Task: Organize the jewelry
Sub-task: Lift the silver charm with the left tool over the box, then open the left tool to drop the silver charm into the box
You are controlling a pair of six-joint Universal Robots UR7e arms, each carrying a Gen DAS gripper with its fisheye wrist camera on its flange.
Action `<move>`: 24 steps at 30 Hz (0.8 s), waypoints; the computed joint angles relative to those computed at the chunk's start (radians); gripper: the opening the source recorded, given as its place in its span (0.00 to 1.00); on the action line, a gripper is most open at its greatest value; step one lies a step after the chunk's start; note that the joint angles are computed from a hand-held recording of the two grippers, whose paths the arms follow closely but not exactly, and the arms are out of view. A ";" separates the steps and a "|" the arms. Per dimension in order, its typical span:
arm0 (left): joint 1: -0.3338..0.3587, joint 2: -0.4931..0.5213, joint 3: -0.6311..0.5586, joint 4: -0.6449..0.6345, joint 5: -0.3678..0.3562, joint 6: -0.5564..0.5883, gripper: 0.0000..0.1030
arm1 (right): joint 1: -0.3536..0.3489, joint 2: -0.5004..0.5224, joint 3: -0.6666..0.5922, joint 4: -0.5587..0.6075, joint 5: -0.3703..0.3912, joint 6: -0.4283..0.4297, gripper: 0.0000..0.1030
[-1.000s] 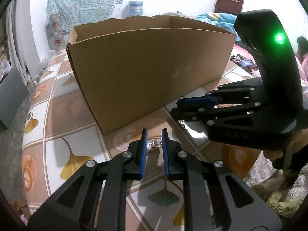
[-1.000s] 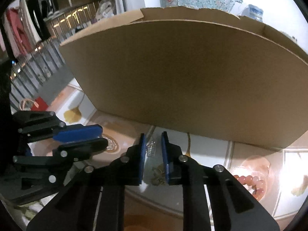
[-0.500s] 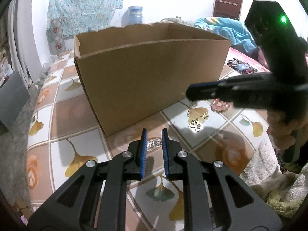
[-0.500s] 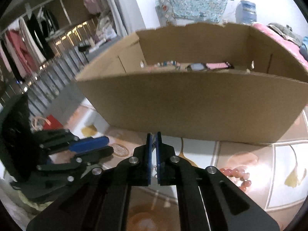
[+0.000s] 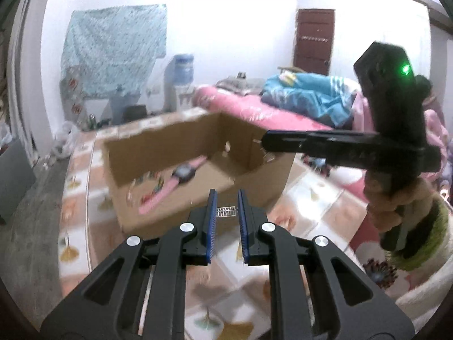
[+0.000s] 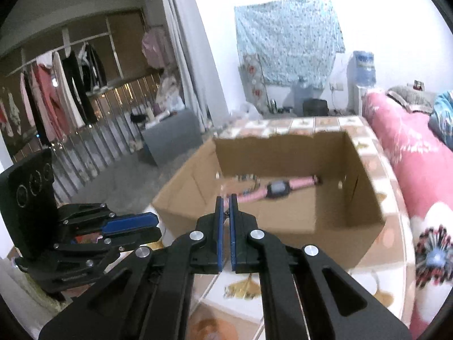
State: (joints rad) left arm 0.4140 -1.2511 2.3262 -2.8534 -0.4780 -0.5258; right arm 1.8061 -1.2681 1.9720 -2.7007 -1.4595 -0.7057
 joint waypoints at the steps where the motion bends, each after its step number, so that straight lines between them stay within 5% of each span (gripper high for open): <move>1: 0.015 0.017 -0.022 -0.046 -0.003 0.057 0.13 | 0.000 0.011 -0.023 0.014 0.005 0.004 0.04; 5: 0.103 0.056 -0.112 -0.096 -0.073 0.145 0.13 | -0.004 0.084 -0.146 0.114 -0.007 0.036 0.04; 12: 0.261 0.123 -0.261 0.017 -0.218 0.142 0.13 | -0.004 0.254 -0.347 0.285 -0.101 0.131 0.04; 19: 0.342 0.158 -0.324 0.096 -0.318 0.095 0.14 | -0.010 0.333 -0.425 0.316 -0.141 0.157 0.04; 24: 0.358 0.158 -0.327 0.095 -0.341 0.069 0.36 | -0.022 0.341 -0.440 0.332 -0.128 0.165 0.06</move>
State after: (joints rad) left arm 0.7717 -1.0933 1.9993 -2.7584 -0.8194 -0.4570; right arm 1.7842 -0.9274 1.5317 -2.3690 -1.5876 -0.5410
